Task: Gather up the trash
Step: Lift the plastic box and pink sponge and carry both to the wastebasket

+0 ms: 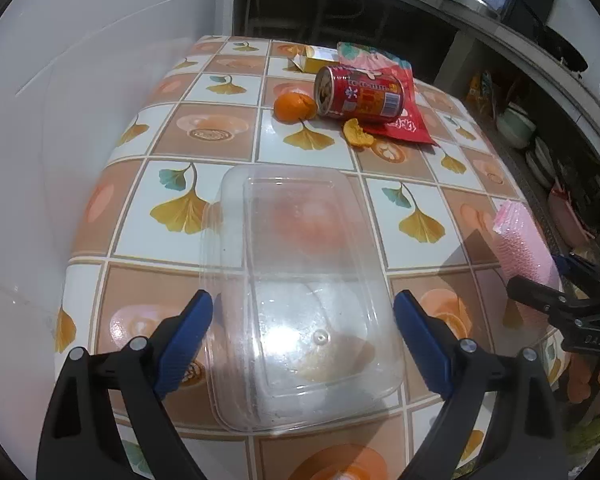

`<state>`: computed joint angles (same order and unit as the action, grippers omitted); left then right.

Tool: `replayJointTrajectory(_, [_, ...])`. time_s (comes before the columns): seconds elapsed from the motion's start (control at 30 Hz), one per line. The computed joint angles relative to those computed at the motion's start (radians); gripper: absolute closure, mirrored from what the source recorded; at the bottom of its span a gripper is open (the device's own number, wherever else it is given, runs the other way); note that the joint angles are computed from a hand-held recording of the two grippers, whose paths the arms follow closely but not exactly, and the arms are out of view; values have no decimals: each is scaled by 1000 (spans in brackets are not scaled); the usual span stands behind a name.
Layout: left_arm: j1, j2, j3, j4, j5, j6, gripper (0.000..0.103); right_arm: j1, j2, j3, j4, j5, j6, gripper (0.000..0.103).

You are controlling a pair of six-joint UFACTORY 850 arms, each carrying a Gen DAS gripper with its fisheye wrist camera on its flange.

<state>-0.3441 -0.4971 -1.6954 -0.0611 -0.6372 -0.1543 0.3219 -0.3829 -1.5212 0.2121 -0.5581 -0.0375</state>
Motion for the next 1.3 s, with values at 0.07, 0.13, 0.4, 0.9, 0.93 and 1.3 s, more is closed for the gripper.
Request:
replayJointTrajectory(0.07, [-5,-7,-10,23,-17,-20,12,-4,3,6,13,4,-9,24])
replayJointTrajectory(0.13, [-9,-18,-23,39,-42,-31,11,-7,7,12,22,6,-16,24])
replayJointTrajectory(0.4, [-26,-4,-2,86,-25,-49,12,-18,21,34,57,22,-39,24])
replayJointTrajectory(0.9, [-64,55,44,115,40,-61,15,-33,69,85,124,61,-84,24])
replayJointTrajectory(0.93, [-69,58,41,106,45,-50,15,-35,73,89,134,63,-91,24])
replayJointTrajectory(1.3, [-117,36,-32,48,44,43,17,-75,160,186,278,127,-168,24])
